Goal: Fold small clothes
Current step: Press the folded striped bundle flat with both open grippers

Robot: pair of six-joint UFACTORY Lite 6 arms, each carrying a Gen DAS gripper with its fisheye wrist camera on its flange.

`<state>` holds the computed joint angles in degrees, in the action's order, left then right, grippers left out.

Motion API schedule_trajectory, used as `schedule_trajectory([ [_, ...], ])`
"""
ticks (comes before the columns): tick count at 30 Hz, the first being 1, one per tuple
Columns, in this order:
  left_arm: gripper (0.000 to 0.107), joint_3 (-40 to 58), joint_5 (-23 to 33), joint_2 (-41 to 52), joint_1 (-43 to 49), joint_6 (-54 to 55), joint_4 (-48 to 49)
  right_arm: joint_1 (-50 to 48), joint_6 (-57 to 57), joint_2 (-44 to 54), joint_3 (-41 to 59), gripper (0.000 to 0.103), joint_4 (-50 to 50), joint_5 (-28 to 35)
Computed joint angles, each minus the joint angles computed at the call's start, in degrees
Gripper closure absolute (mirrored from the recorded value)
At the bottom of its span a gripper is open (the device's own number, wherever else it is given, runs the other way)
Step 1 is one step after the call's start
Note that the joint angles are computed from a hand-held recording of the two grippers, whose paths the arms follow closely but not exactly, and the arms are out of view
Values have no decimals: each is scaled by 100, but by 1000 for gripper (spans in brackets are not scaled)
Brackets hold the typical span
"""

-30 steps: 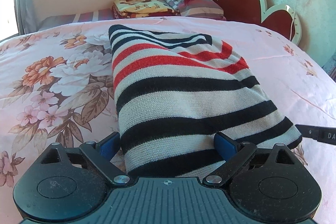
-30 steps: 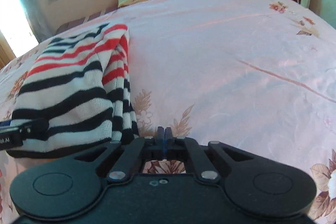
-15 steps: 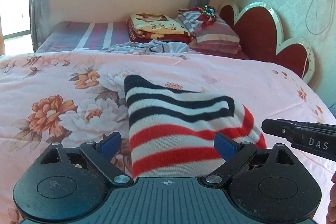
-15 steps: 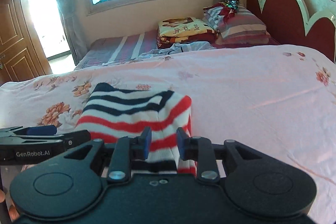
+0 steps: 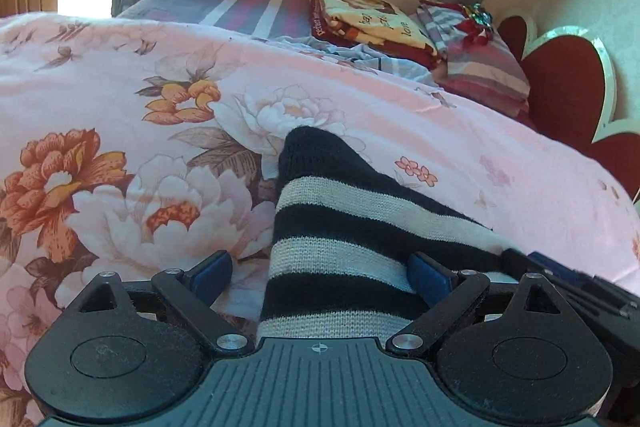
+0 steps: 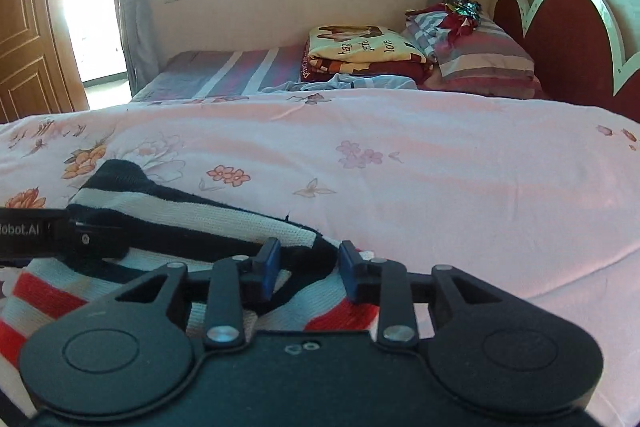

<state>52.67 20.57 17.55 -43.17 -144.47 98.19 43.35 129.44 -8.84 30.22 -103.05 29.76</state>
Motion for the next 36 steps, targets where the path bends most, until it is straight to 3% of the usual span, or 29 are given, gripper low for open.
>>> schedule_trajectory([
  [3, 13, 145, 48, -9, -32, 742, -790, 33, 189, 180, 53, 72, -231, 125],
  [5, 13, -162, 208, -404, -159, 728, -848, 1, -501, 0, 143, 72, 356, -71],
  [9, 13, -1199, 451, -1510, -543, 480, -711, 91, -1654, -1271, -164, 68, 1805, -388],
  [13, 13, -1850, 736, -2159, -999, 248, -705, 1174, -2278, -2262, -579, 65, 2846, 364],
  [15, 13, -1907, 832, -2231, -1180, 236, -788, 1917, -2148, -2269, -638, 65, 2977, 995],
  [19, 13, -1862, 967, -2017, -1508, 189, -788, 2794, -1787, -1982, -687, 67, 3071, 1682],
  [23, 4, -1933, 711, -1706, -1253, -846, -44, 2708, -1621, -1413, -713, 71, 2768, 1797],
  [28, 4, -1696, 1063, -1593, -1545, -151, -774, 2532, -1171, -1212, -890, 70, 2149, 1776],
  [32, 4, -1891, 1271, -2105, -1855, 226, -1296, 2522, -1753, -1631, -686, 70, 2908, 1688],
  [36, 4, -2067, 1725, -2488, -2464, 603, -1705, 3420, -1849, -2406, -727, 68, 3535, 2477],
])
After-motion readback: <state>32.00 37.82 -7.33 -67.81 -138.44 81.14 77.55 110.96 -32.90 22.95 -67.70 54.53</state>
